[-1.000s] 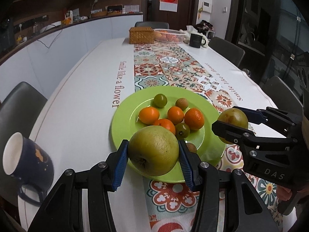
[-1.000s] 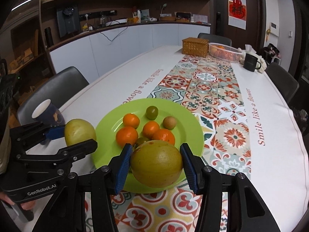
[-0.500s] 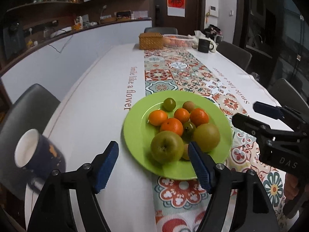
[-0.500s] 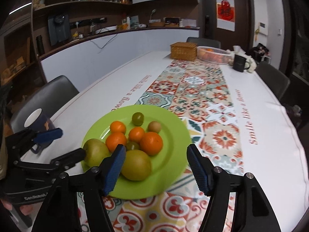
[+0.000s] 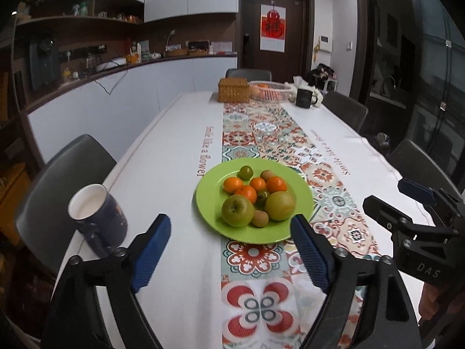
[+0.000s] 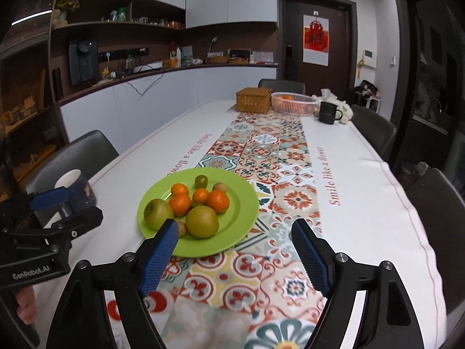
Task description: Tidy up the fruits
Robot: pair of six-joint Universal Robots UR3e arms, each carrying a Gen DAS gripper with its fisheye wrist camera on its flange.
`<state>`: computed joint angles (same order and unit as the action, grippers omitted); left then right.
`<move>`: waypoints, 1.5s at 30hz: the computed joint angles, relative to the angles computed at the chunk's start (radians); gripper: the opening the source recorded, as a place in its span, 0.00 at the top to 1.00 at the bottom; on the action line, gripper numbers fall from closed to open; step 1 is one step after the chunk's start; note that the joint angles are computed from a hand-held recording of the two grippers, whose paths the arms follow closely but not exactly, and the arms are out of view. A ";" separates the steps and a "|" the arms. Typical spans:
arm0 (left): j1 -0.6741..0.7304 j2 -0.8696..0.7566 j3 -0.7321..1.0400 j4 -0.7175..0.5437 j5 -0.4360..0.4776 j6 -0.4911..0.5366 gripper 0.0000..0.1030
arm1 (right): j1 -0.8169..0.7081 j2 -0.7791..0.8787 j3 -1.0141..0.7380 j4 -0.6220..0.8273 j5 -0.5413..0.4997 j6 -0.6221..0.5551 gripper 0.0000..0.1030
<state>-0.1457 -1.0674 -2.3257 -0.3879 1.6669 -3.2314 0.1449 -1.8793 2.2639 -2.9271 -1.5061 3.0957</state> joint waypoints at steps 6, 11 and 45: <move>-0.163 0.114 -0.001 -0.071 0.161 -0.070 0.05 | 0.000 -0.246 0.068 0.135 -0.010 -0.004 0.17; -0.338 0.152 0.002 -0.111 0.329 -0.146 0.02 | 0.013 -0.433 0.097 0.269 -0.032 0.002 0.14; -1.046 0.070 0.127 -0.550 0.897 -0.728 0.00 | 0.316 -0.859 0.146 0.606 -0.327 0.197 0.08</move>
